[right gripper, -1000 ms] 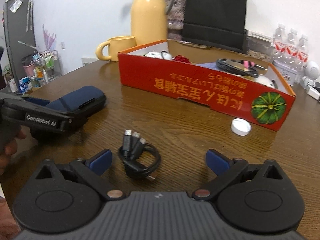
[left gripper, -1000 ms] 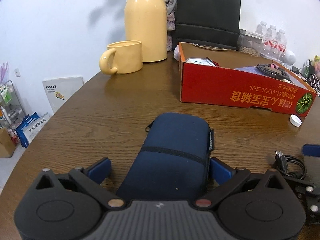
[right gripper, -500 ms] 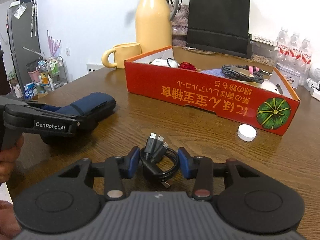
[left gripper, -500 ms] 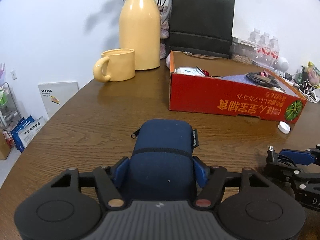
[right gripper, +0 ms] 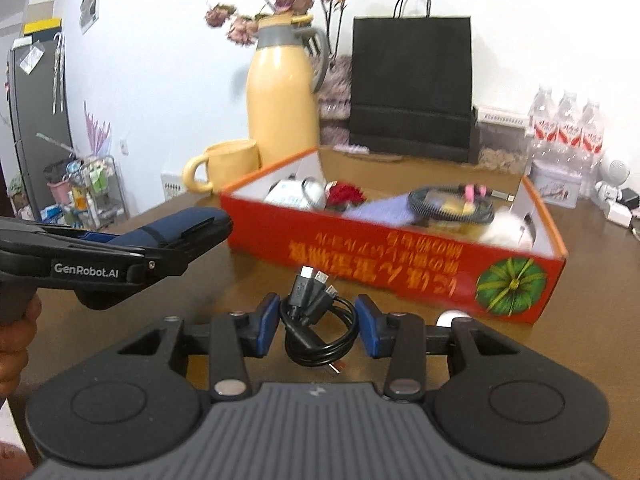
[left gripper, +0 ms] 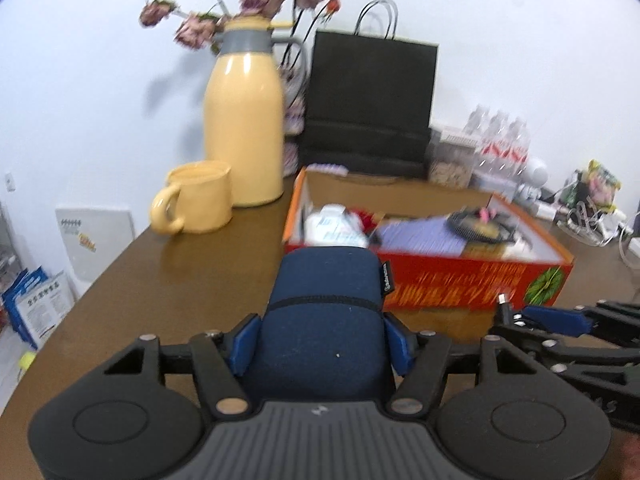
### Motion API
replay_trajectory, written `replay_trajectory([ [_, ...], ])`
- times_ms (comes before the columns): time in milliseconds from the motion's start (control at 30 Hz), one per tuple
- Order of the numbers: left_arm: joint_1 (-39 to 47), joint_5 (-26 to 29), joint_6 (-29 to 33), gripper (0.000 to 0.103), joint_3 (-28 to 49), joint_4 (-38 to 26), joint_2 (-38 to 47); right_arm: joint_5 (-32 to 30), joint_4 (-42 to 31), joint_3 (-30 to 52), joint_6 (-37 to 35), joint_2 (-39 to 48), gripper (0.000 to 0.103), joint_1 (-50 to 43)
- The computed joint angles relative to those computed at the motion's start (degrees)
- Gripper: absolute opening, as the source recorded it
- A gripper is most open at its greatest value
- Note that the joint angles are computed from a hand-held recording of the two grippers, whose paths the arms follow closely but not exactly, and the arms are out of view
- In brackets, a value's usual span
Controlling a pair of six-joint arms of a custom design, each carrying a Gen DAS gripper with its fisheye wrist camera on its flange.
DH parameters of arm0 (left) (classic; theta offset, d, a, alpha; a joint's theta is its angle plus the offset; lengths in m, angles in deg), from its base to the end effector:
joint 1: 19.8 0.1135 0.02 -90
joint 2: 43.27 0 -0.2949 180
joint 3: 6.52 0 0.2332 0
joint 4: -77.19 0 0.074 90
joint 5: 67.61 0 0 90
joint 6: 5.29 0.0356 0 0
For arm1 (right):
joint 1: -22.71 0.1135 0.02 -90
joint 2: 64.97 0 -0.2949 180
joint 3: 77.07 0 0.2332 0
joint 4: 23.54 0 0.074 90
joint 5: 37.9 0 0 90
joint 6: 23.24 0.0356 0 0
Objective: Organize objects
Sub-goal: 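Carry the pouch and cable bundle into the box and open both tools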
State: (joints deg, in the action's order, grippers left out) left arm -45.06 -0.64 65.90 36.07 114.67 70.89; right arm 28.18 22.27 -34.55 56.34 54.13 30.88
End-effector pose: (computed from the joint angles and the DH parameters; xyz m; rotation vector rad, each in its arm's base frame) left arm 0.2798 -0.1166 0.1015 -0.1086 2.1100 -0.0216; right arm 0.3039 0.0582 0.0898 -0.5799 2.0013 0.4150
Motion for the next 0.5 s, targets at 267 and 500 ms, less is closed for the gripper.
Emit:
replay_trajectory([
  [267, -0.1, 1.4, 4.3, 0.063, 10.8, -6.6, -0.7, -0.6, -2.9, 6.4, 1.9, -0.9, 0.042, -1.1],
  [500, 2.0, 3.3, 4.4, 0.063, 23.2, -13.4, 3.2, 0.5, -5.6, 14.8, 4.3, 1.0, 0.042, -1.8],
])
